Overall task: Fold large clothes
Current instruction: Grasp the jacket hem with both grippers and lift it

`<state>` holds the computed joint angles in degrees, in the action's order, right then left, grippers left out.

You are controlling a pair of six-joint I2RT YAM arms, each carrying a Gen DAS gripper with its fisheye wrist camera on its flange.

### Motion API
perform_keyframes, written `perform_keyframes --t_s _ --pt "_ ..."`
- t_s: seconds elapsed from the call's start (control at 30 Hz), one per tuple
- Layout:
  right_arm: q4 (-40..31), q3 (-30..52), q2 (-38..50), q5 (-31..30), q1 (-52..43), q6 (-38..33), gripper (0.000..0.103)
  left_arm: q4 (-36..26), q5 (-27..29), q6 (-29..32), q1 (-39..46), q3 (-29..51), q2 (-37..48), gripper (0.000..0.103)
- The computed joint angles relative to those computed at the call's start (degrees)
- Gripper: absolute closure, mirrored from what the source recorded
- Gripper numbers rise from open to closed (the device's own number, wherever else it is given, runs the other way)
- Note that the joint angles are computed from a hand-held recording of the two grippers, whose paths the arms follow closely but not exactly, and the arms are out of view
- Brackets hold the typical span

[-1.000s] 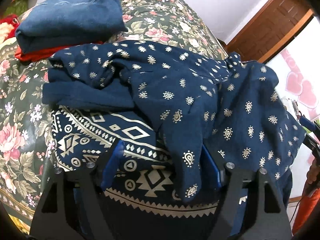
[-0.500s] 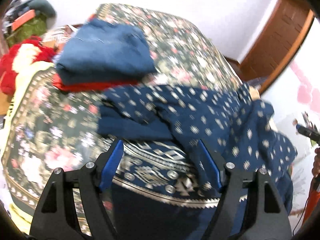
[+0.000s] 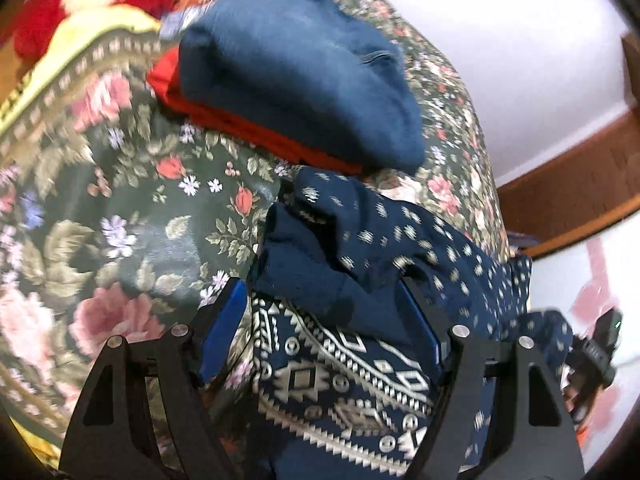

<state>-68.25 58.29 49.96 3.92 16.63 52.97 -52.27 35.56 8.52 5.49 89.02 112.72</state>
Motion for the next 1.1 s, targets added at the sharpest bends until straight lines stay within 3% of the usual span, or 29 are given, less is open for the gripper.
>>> perform_keyframes --t_s 0.27,0.4,0.63,0.67,0.73,0.8,0.83,0.9,1.1 --pt "8.6 -4.1 6.9 -8.9 -12.7 -10.1 0.030 2.3 -1.2 -3.5 -4.7 6.3 7.5 0.028" --pt "12.8 -5.4 10.5 -10.2 -14.9 -12.3 0.030 2.7 -3.2 -5.5 -7.2 10.3 12.5 0.028" --pt "20.0 -7.7 14.8 -11.5 -17.8 -16.0 0.027 8.5 -5.5 -6.7 -10.1 9.0 12.7 0.026" --pt "20.7 -7.7 15.1 -10.7 -17.6 -15.9 0.029 9.1 -6.2 -7.0 -10.5 8.7 12.4 0.027" --pt "21.6 -7.3 15.6 -9.4 -17.1 -15.7 0.035 9.9 -6.2 -7.0 -10.6 7.9 11.6 0.038" --pt "21.9 -6.8 16.4 -8.4 -16.3 -15.5 0.056 10.9 -6.0 -7.6 -11.1 6.8 10.5 0.052" --pt "21.8 -6.5 16.4 -8.1 -15.6 -15.5 0.059 12.0 -6.8 -8.0 -11.1 5.8 9.5 0.055" --pt "21.4 -5.8 16.1 -6.4 -14.2 -15.2 0.073 13.2 -8.0 -7.4 -11.4 4.4 7.7 0.072" --pt "18.7 -2.4 10.8 -3.0 -11.9 -12.2 0.088 15.8 -9.2 -5.6 -12.4 0.1 -0.1 0.084"
